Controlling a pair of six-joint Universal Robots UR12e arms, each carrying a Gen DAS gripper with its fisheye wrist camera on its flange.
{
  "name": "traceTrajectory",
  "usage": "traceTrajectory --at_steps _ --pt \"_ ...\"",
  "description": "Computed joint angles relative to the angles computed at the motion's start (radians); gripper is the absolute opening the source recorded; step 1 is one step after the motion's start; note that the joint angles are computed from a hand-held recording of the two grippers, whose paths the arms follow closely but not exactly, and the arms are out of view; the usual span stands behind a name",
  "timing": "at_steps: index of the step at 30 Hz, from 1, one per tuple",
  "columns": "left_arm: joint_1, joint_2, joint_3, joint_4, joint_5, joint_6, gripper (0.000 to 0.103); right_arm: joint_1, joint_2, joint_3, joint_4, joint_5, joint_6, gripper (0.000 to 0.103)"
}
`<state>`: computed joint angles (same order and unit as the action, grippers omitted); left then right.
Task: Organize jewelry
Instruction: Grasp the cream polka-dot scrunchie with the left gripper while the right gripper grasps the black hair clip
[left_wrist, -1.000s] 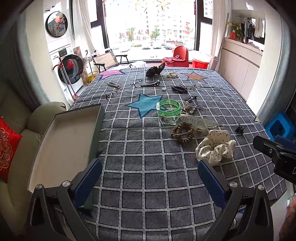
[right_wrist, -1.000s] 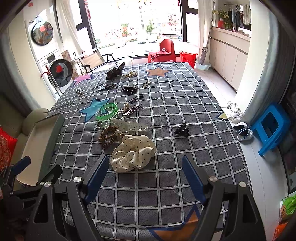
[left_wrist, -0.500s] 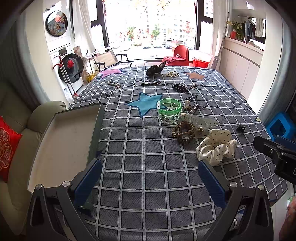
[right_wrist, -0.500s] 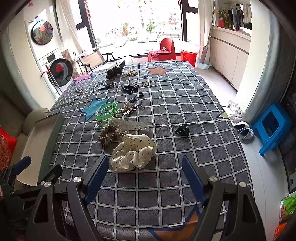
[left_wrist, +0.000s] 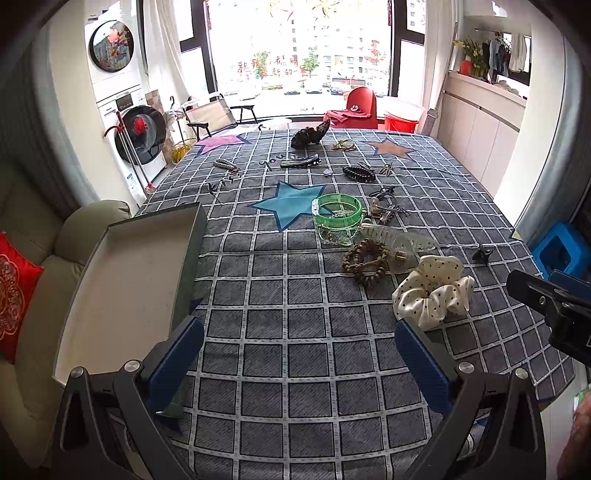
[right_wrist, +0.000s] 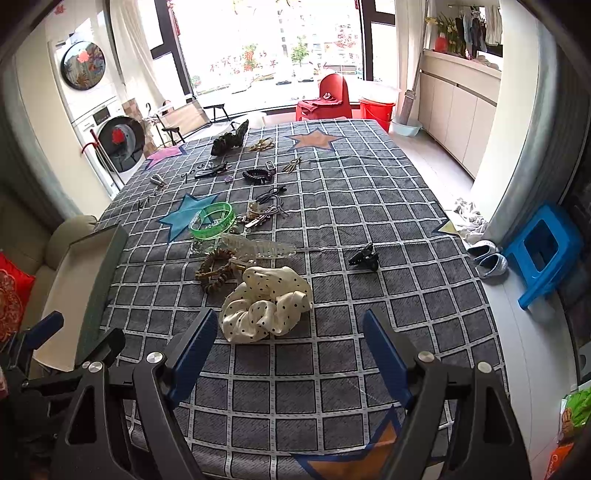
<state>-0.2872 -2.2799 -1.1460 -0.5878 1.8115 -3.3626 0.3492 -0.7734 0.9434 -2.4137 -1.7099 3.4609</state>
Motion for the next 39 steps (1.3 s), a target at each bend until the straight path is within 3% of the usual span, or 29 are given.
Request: traceTrajectory --at_steps 18,31,39 --pt "-0.004 -0.024 0.043 -0.056 -0.019 0.009 0.103 -0.008 0.002 0.016 -0.007 0.013 0.013 0.083" --pt "0.0 -0.107 0.153 -0.129 -0.235 0.079 0.103 -0.074 0.018 0.022 0.069 0.026 0.087 0.083" --pt "-0.015 -0.205 0.302 -0.199 -0.287 0.136 0.103 -0.111 0.106 -0.097 0.137 0.099 0.061 0.083"
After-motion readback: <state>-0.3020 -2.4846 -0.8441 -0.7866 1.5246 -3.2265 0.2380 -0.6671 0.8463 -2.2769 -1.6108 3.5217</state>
